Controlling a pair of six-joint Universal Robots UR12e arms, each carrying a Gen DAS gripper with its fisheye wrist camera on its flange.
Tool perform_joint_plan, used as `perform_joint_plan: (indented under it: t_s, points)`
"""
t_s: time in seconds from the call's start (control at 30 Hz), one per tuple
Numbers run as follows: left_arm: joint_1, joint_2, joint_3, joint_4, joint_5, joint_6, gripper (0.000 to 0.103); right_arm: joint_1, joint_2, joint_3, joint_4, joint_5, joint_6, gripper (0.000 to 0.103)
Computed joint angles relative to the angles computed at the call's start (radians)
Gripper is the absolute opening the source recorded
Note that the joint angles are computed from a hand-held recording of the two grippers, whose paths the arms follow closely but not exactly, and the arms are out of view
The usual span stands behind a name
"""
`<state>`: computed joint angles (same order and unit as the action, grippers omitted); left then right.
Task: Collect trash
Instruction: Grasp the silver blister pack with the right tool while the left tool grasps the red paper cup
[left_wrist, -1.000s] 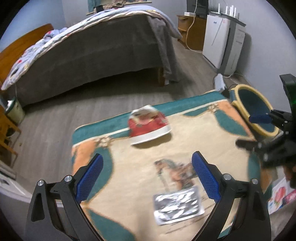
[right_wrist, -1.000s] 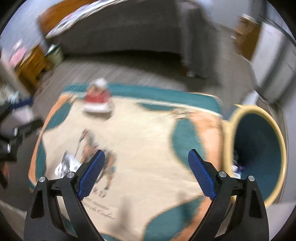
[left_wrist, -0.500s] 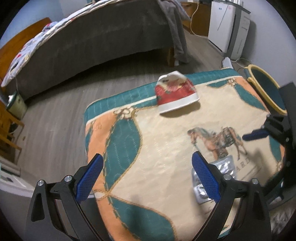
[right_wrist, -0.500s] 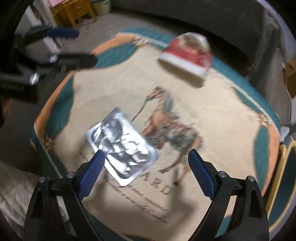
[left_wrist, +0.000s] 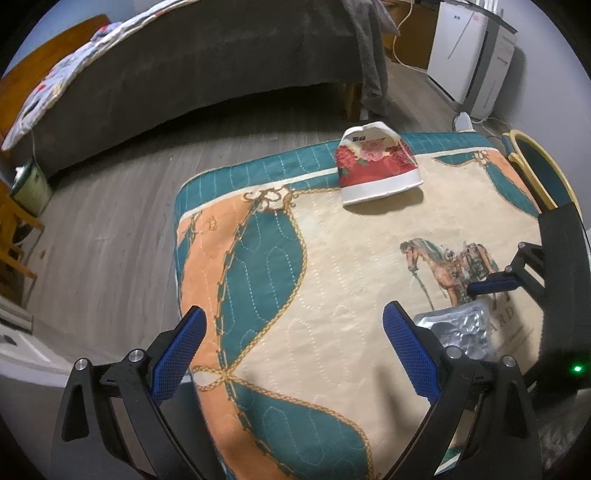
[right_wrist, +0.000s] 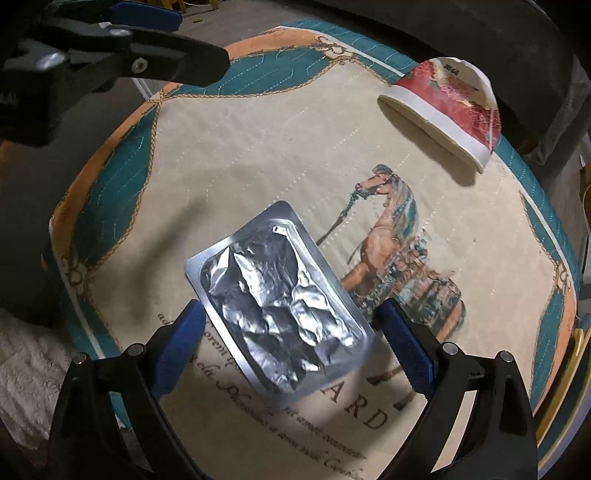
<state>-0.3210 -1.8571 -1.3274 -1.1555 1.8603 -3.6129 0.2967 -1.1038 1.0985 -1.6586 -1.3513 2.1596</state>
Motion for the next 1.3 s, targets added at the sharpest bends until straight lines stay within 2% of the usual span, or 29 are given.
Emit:
perform_joint_plan:
  t_s: [0.23, 0.3, 0.37, 0.4, 0.5, 0.7, 0.9, 0.97, 1.17, 1.3]
  points:
    - [0.004, -0.005, 0.004, -0.011, -0.005, -0.015, 0.096, 0.001, -0.020, 0.038, -0.018, 0.005, -0.066, 0.094]
    - [0.003, -0.009, 0.008, -0.011, -0.008, -0.016, 0.096, -0.002, -0.020, 0.036, -0.020, 0.016, -0.056, 0.081]
    - [0.001, -0.015, 0.015, -0.012, -0.007, -0.015, 0.096, -0.010, -0.016, 0.023, -0.008, 0.029, -0.037, 0.074]
    - [0.000, -0.019, 0.020, -0.012, -0.004, -0.016, 0.096, -0.013, -0.012, 0.015, 0.002, 0.037, -0.034, 0.073]
    - [-0.004, -0.034, 0.038, -0.009, -0.003, -0.020, 0.096, -0.018, -0.016, 0.031, -0.060, 0.012, -0.019, 0.070]
    - [-0.009, -0.085, 0.101, 0.002, 0.017, -0.022, 0.096, -0.057, 0.006, -0.002, -0.093, 0.040, 0.087, 0.069]
    - [-0.002, -0.156, 0.185, 0.005, 0.018, -0.045, 0.096, -0.097, 0.042, -0.050, -0.169, 0.040, 0.236, 0.069]
    - [0.002, -0.182, 0.218, -0.002, 0.013, -0.070, 0.096, -0.112, 0.082, -0.110, -0.157, 0.032, 0.289, 0.069]
    - [0.013, -0.252, 0.309, -0.024, -0.001, -0.147, 0.096, -0.136, 0.113, -0.166, -0.155, 0.066, 0.399, 0.069]
    - [0.022, -0.288, 0.359, -0.051, 0.013, -0.155, 0.096, -0.147, 0.154, -0.230, -0.118, 0.089, 0.404, 0.069]
